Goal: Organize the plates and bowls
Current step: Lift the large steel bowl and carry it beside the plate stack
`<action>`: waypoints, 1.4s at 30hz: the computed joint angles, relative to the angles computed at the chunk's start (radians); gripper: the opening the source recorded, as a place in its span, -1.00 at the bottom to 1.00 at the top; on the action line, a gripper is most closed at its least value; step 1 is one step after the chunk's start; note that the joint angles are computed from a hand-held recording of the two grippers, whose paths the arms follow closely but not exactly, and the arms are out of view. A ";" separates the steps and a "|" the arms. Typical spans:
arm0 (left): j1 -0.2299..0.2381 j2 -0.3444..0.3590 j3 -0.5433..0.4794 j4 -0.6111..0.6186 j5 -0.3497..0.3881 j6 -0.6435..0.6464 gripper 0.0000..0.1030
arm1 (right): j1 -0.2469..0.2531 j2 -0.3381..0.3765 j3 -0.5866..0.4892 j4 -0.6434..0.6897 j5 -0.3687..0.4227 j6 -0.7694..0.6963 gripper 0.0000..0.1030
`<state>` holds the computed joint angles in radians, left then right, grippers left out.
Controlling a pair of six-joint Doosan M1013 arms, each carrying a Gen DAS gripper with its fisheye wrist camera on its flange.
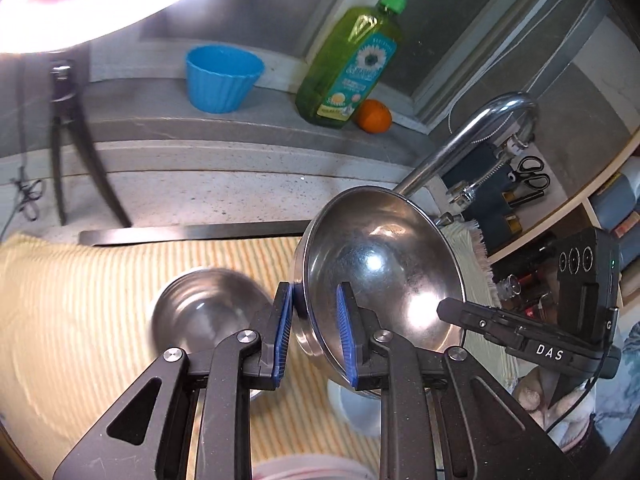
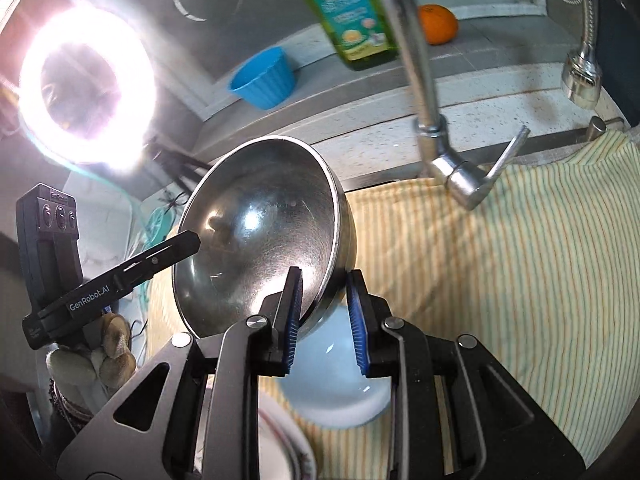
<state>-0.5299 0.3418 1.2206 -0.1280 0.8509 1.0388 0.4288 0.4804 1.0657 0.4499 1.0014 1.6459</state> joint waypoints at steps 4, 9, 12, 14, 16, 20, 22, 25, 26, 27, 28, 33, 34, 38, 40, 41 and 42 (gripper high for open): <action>-0.002 -0.058 0.069 0.037 -0.035 -0.052 -0.61 | 0.025 -0.014 0.008 0.015 0.006 -0.032 -0.54; -0.008 -0.132 0.155 0.123 -0.061 -0.150 -0.61 | 0.062 -0.018 0.009 0.038 0.028 -0.079 -0.54; -0.008 -0.177 0.211 0.160 -0.072 -0.212 -0.61 | 0.084 -0.014 0.006 0.048 0.044 -0.105 -0.54; -0.010 -0.202 0.242 0.187 -0.074 -0.253 -0.61 | 0.098 -0.008 0.002 0.058 0.059 -0.122 -0.54; -0.012 -0.230 0.276 0.216 -0.078 -0.299 -0.61 | 0.112 0.000 -0.005 0.067 0.075 -0.137 -0.54; -0.020 -0.271 0.327 0.273 -0.072 -0.385 -0.61 | 0.138 0.017 -0.022 0.080 0.102 -0.161 -0.54; -0.020 -0.290 0.352 0.297 -0.069 -0.428 -0.61 | 0.150 0.031 -0.041 0.082 0.118 -0.172 -0.54; -0.019 -0.318 0.389 0.326 -0.068 -0.490 -0.61 | 0.171 0.047 -0.057 0.080 0.137 -0.185 -0.54; -0.017 -0.327 0.403 0.332 -0.069 -0.509 -0.61 | 0.179 0.054 -0.064 0.079 0.145 -0.189 -0.54; -0.016 -0.337 0.416 0.338 -0.070 -0.526 -0.61 | 0.186 0.057 -0.069 0.077 0.152 -0.192 -0.54; -0.015 -0.346 0.429 0.343 -0.069 -0.545 -0.61 | 0.193 0.065 -0.078 0.076 0.162 -0.195 -0.54; -0.010 -0.378 0.483 0.355 -0.062 -0.615 -0.61 | 0.224 0.103 -0.120 0.066 0.206 -0.195 -0.54; -0.009 -0.383 0.492 0.358 -0.059 -0.624 -0.61 | 0.228 0.111 -0.130 0.064 0.216 -0.194 -0.54; -0.006 -0.397 0.520 0.357 -0.046 -0.659 -0.61 | 0.249 0.133 -0.154 0.042 0.245 -0.201 -0.54; -0.006 -0.405 0.533 0.361 -0.042 -0.677 -0.61 | 0.257 0.141 -0.160 0.034 0.255 -0.204 -0.54; -0.007 -0.409 0.541 0.363 -0.041 -0.687 -0.61 | 0.261 0.147 -0.167 0.029 0.261 -0.205 -0.54; -0.007 -0.412 0.547 0.362 -0.041 -0.694 -0.61 | 0.264 0.151 -0.170 0.025 0.266 -0.207 -0.54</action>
<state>-0.5365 -0.0702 1.7680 0.2342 0.8100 0.3451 0.6925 0.6311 0.8952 0.4749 1.2674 1.4393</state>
